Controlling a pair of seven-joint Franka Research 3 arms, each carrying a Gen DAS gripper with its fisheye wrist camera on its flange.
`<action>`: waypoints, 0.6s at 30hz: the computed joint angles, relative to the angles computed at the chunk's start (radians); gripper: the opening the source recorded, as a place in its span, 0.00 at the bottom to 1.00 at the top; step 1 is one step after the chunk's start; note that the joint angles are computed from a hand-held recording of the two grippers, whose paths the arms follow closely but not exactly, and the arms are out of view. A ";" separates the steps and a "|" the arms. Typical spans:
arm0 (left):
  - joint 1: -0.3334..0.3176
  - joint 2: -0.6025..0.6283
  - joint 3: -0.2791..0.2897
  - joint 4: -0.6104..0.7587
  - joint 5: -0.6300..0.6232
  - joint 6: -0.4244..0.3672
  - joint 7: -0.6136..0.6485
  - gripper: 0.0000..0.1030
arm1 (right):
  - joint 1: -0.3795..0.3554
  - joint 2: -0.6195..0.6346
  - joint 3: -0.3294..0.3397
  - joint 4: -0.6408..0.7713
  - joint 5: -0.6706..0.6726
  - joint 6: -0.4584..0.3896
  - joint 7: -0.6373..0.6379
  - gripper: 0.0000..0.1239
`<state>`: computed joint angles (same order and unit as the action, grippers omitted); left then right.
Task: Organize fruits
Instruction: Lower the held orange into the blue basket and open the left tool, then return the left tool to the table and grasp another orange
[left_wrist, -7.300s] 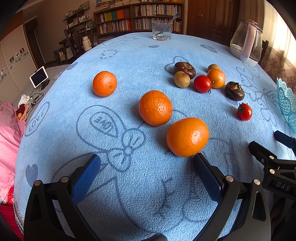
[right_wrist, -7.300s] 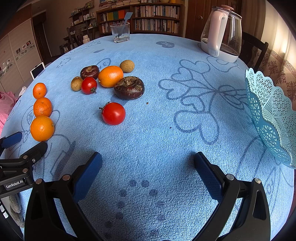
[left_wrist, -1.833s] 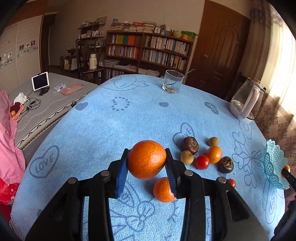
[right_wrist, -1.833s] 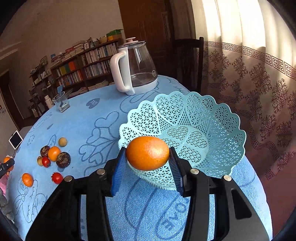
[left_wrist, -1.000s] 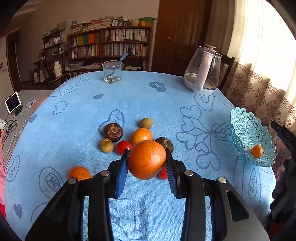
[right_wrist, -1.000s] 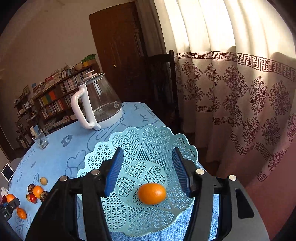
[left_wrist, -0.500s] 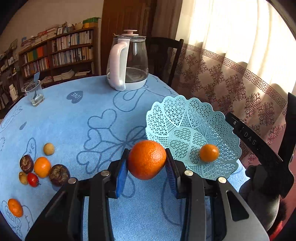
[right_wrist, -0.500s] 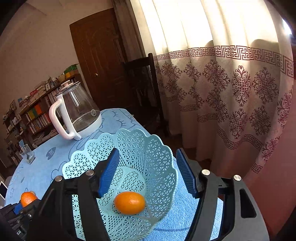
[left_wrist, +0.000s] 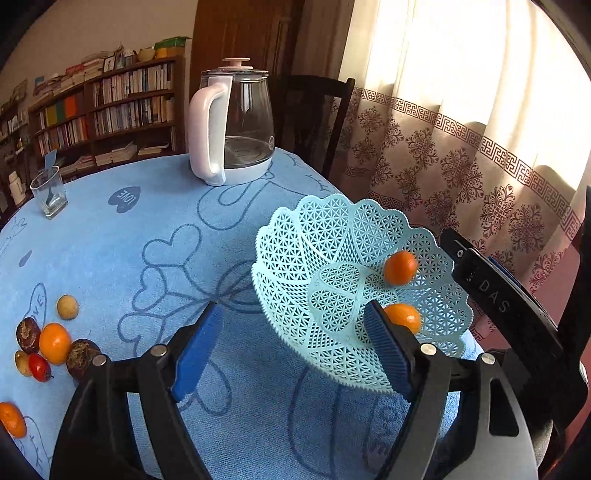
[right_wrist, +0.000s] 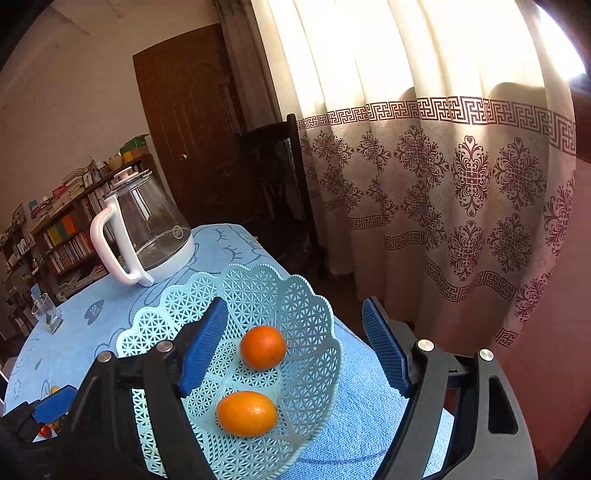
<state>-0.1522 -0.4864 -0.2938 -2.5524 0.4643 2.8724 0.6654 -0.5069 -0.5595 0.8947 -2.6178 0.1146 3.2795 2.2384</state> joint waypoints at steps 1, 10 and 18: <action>0.005 -0.009 -0.003 -0.005 0.001 -0.010 -0.008 0.76 | -0.003 -0.005 0.004 -0.002 0.001 0.002 0.002 0.65; 0.045 -0.122 -0.048 -0.053 0.062 -0.106 -0.084 0.82 | -0.004 -0.010 0.006 -0.006 0.010 0.008 0.002 0.69; 0.021 -0.230 -0.038 -0.116 0.075 -0.162 -0.117 0.82 | -0.025 -0.036 0.015 -0.023 0.036 0.012 0.038 0.69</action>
<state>-0.1311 -0.7165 -0.3315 -2.6686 0.5392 2.7099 0.5486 -0.5319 -0.5957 0.9101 -2.6405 0.1502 3.2912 2.2759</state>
